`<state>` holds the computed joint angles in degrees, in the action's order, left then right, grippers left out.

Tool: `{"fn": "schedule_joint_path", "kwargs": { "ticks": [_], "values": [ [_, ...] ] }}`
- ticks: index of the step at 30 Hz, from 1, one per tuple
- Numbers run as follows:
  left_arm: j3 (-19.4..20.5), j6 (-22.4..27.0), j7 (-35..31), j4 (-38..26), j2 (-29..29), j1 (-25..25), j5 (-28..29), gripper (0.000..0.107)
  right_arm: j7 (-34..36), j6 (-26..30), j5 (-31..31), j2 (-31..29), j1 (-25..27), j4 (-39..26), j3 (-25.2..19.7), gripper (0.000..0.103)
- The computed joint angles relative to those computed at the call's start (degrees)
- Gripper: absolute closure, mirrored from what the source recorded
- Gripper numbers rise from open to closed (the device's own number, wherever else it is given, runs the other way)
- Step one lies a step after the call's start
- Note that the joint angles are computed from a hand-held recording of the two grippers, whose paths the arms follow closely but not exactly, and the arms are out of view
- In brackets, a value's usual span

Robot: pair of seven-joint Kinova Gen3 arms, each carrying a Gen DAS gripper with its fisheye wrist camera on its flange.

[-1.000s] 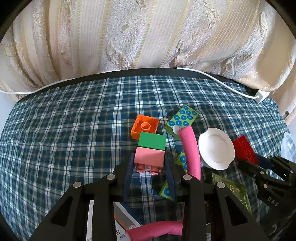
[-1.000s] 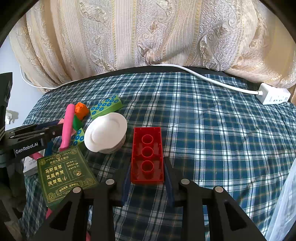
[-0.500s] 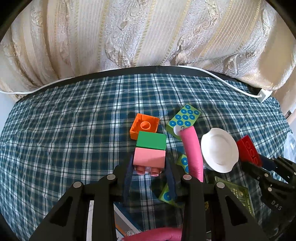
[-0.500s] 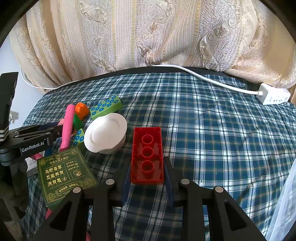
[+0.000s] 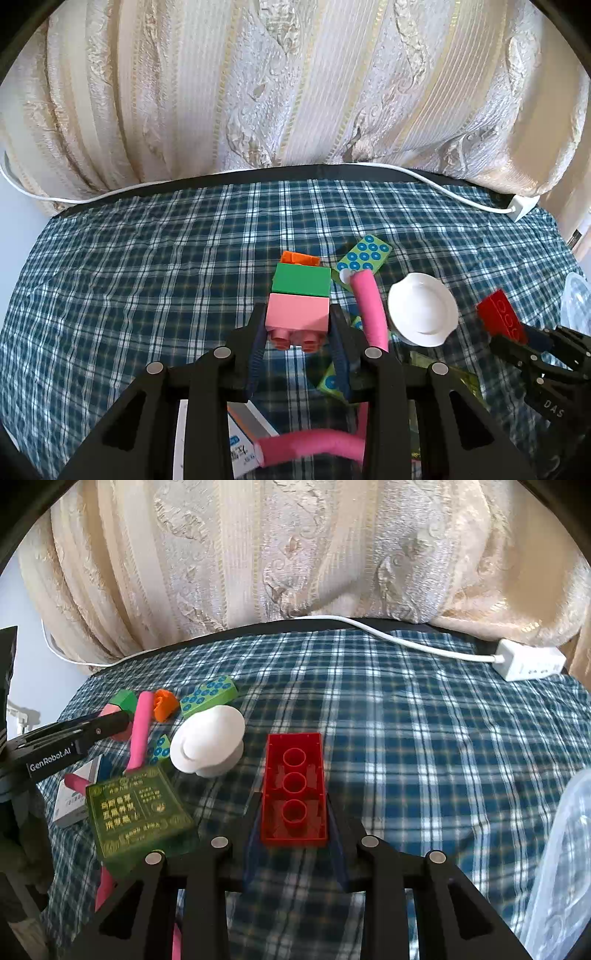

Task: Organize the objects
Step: 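Carry the pink-green block and red brick over the clear bowl with both tools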

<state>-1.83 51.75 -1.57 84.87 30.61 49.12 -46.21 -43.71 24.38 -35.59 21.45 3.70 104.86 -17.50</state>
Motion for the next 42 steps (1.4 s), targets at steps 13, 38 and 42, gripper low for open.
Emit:
{"fn": "schedule_joint_path", "kwargs": {
  "ticks": [13, 38, 42],
  "values": [
    [1.0, 3.2, -0.1, -4.8, 1.7, 4.6, -0.6, 0.074, 11.9, 1.6, -12.7, -4.4, 7.7, 5.7, -1.1, 0.070],
    [-0.1, 5.9, -17.7, -29.9, 13.4, 12.3, 5.7, 0.074, 32.6, 6.4, -35.0, -10.3, 12.3, 12.0, 15.8, 0.069],
    [-0.2, 6.7, -23.6, -37.1, 16.9, 12.4, 9.3, 0.074, 33.4, 6.6, -35.9, -10.1, 14.1, 12.1, 17.6, 0.069]
  ]
}}
